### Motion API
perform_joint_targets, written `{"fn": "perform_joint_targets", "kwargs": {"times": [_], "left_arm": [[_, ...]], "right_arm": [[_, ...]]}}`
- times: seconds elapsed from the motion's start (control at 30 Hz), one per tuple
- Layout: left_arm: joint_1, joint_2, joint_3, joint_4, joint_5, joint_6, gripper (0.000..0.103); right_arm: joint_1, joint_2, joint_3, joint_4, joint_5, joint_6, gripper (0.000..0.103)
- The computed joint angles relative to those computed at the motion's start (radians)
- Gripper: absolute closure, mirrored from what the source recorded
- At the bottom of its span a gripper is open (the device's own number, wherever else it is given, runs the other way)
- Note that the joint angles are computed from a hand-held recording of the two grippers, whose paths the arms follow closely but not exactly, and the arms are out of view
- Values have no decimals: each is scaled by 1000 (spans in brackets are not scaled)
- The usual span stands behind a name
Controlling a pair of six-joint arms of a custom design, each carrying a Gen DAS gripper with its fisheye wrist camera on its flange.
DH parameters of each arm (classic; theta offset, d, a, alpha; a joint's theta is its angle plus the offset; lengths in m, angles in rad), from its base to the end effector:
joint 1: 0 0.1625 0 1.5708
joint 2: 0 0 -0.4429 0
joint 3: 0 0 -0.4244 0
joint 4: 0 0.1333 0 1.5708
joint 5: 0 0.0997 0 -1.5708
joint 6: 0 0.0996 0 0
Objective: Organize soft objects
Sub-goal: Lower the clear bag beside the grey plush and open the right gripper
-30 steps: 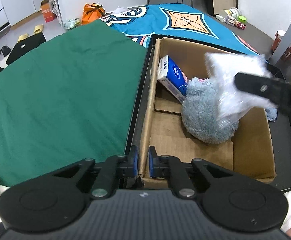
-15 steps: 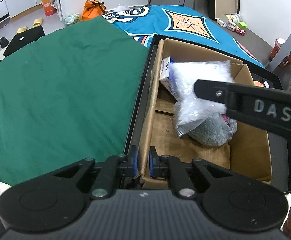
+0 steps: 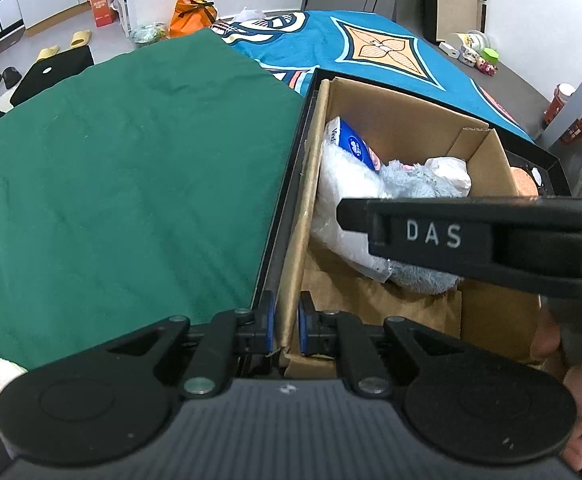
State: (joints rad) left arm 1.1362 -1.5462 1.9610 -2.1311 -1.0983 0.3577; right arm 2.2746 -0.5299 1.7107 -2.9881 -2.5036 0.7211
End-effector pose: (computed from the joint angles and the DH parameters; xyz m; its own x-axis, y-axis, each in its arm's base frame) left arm -0.0530 -0.5385 0.3609 -0.6367 0.6093 -0.4726 0.6827 0.7303 0.0218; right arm 0.4641 -0.4644 -0.0405 -0.8479 0.3076 0.4319 -0.0923 0.7164 -0.6916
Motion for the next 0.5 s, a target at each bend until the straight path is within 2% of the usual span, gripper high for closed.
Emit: {"fn": "perform_joint_targets", "kwargs": {"times": [0.33,0.43,0.5], "left_arm": [[-16,-5,17,-19,30,9,92],[-22,-11,27,-29,41,19,92],[-25,-13,29,-28,45,20,92]], "right_arm": [[40,-51,47,-10,-20,14,70],[45,-68,62,0,-7,30,65],[49,-76,69,-1,-4,32,58]]}}
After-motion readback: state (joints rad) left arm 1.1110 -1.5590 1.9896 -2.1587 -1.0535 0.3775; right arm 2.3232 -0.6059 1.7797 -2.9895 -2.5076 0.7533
